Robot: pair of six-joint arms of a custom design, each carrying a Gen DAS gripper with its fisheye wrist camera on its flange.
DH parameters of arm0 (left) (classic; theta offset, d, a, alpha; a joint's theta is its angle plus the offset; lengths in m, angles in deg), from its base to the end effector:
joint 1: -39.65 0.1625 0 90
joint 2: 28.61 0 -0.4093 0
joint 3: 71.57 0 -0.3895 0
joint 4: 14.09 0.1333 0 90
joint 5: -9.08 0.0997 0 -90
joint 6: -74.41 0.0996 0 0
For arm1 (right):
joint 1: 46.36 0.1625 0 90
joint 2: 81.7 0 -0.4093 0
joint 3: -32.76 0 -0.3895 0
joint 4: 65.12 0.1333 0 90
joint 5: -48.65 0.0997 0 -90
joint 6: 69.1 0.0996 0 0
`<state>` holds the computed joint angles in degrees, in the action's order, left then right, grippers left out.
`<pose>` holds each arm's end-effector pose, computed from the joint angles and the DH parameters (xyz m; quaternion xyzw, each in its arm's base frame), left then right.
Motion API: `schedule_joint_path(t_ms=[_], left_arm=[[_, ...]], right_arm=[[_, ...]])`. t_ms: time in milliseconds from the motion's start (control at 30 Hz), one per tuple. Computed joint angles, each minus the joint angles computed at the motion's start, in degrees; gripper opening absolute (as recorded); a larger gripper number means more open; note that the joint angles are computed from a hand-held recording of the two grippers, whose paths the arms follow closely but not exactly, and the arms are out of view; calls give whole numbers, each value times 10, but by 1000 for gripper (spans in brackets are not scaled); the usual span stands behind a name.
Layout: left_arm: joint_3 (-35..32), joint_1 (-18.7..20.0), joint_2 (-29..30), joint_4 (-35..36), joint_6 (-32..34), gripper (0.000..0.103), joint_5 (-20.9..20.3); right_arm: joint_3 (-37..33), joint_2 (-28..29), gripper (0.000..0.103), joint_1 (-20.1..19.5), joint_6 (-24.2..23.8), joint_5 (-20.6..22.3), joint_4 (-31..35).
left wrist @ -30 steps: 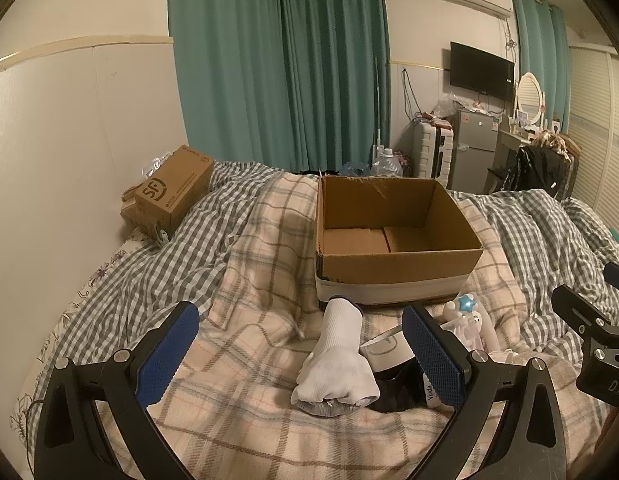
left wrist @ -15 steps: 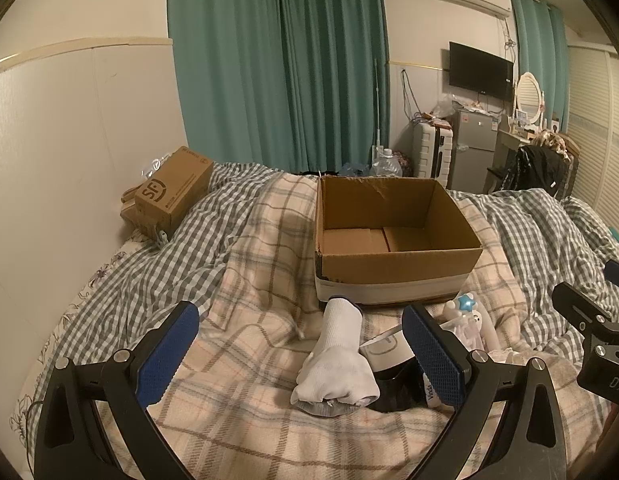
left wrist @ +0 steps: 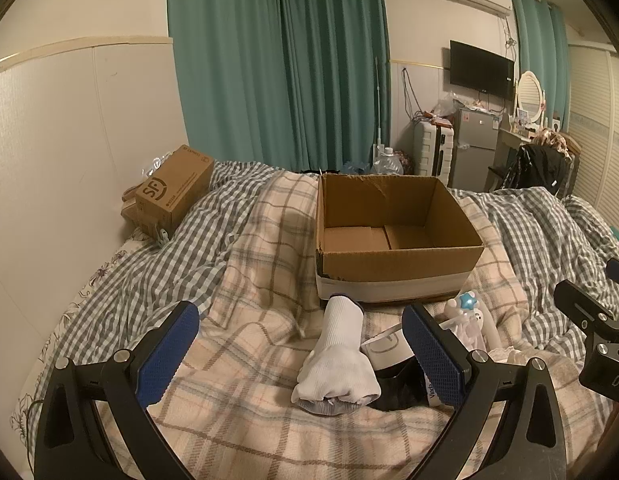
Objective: Organize objects
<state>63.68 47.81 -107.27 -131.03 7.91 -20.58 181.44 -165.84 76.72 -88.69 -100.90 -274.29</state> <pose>-0.3224 -0.2683 0.1465 0.2390 0.8111 -0.4071 0.3453 0.2079 -0.2323 0.2701 0.1379 -0.7923 0.4474 0.3914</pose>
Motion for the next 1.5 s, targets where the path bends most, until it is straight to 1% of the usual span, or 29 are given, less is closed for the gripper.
schedule_joint_path(t_ms=[133,733,1133,1500], left_arm=[[0,-1,1,-1,-1,103,-1],[2,-3,2,0,-3,103,-3],[5,-10,0,6,-13,103,-7],[5,-16,-20,20,-14,103,-9]], right_arm=[[-1,-5,103,0,1,0,7],[-1,-2,103,1,-3,0,1],[0,14,103,16,-11,-6,-16],[-1,9,103,32,-5,-10,-4]])
